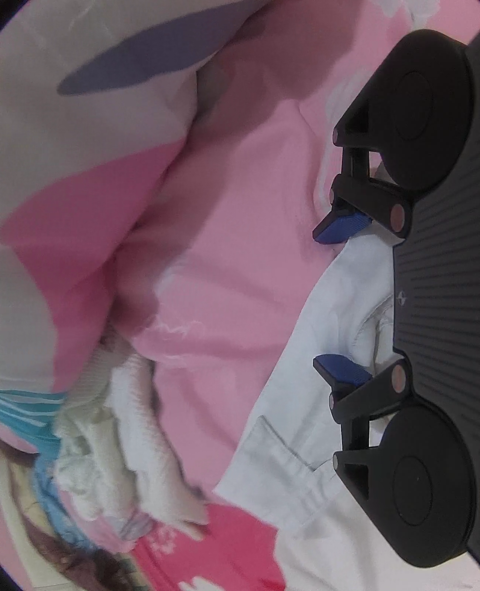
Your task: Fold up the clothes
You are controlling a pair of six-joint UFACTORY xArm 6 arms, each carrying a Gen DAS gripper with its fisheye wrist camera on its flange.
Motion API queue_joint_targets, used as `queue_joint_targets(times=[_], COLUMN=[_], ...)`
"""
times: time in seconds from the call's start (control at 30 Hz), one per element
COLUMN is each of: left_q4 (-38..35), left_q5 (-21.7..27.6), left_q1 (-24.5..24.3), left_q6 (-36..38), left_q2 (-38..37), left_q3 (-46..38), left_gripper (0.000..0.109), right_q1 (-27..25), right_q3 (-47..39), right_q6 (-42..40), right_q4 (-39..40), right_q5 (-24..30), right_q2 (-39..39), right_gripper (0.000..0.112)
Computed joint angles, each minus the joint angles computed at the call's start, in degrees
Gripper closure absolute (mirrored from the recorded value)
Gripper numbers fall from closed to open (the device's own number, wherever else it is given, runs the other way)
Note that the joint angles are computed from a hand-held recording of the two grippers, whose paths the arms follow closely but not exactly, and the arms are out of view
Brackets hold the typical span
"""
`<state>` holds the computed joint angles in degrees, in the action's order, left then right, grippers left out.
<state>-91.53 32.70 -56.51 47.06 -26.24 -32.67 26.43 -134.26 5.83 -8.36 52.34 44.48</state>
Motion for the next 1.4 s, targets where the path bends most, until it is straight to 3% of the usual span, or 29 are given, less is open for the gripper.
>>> queue_joint_targets(times=[0.1, 0.2, 0.27, 0.3, 0.4, 0.5, 0.73, 0.8, 0.93, 1.07, 1.13, 1.27, 1.4], left_q4=[0.33, 0.85, 1.14, 1.29, 1.88, 2.44, 3.87, 4.20, 4.65, 5.42, 5.89, 6.94, 7.96], left_q5=[-0.25, -0.23, -0.32, -0.39, -0.44, -0.56, -0.54, -0.18, 0.54, 1.20, 1.53, 2.17, 3.63], left_q1=[-0.18, -0.07, -0.11, -0.16, -0.07, -0.04, 0.45, 0.89, 1.63, 2.39, 2.78, 3.73, 5.61], left_q6=[-0.41, -0.89, -1.21, -1.38, -1.94, -2.53, -3.46, -3.59, -3.80, -4.30, -4.61, -5.14, -5.22], left_q2=[-0.43, -0.96, -1.27, -1.41, -1.93, -2.42, -3.63, -4.00, -4.59, -5.22, -5.53, -6.26, -7.03], left_q3=[0.18, 0.46, 0.60, 0.65, 0.91, 1.14, 1.82, 2.08, 2.44, 2.78, 2.93, 3.35, 3.94], left_gripper=[0.064, 0.064, 0.064, 0.064, 0.064, 0.064, 0.064, 0.064, 0.064, 0.064, 0.064, 0.064, 0.064], right_q1=[0.64, 1.30, 2.03, 2.36, 3.30, 4.42, 10.99, 11.87, 11.21, 7.88, 5.12, -0.82, -6.09], right_q3=[-1.24, -0.91, 4.97, 8.19, 16.65, 23.01, 20.27, 17.98, 10.20, 17.71, 25.01, 38.86, 50.99], right_q6=[0.97, -0.13, -0.12, 0.45, 3.76, 12.35, 18.00, 17.76, 19.22, 31.71, 40.72, 59.02, 69.72], right_q4=[-1.99, -4.08, -7.24, -9.05, -16.51, -32.73, -74.53, -79.79, -72.59, -63.09, -58.96, -48.59, -32.68], right_q5=[1.43, 1.01, -3.33, -5.89, -12.97, -18.63, -7.06, -3.57, -1.59, -11.10, -18.58, -30.83, -40.50], right_q2=[0.63, 0.36, -2.80, -4.43, -9.27, -12.61, -5.59, -1.94, 3.04, -6.08, -13.34, -25.16, -32.18], right_gripper=[0.052, 0.078, 0.103, 0.107, 0.109, 0.110, 0.110, 0.109, 0.105, 0.061, 0.051, 0.047, 0.047])
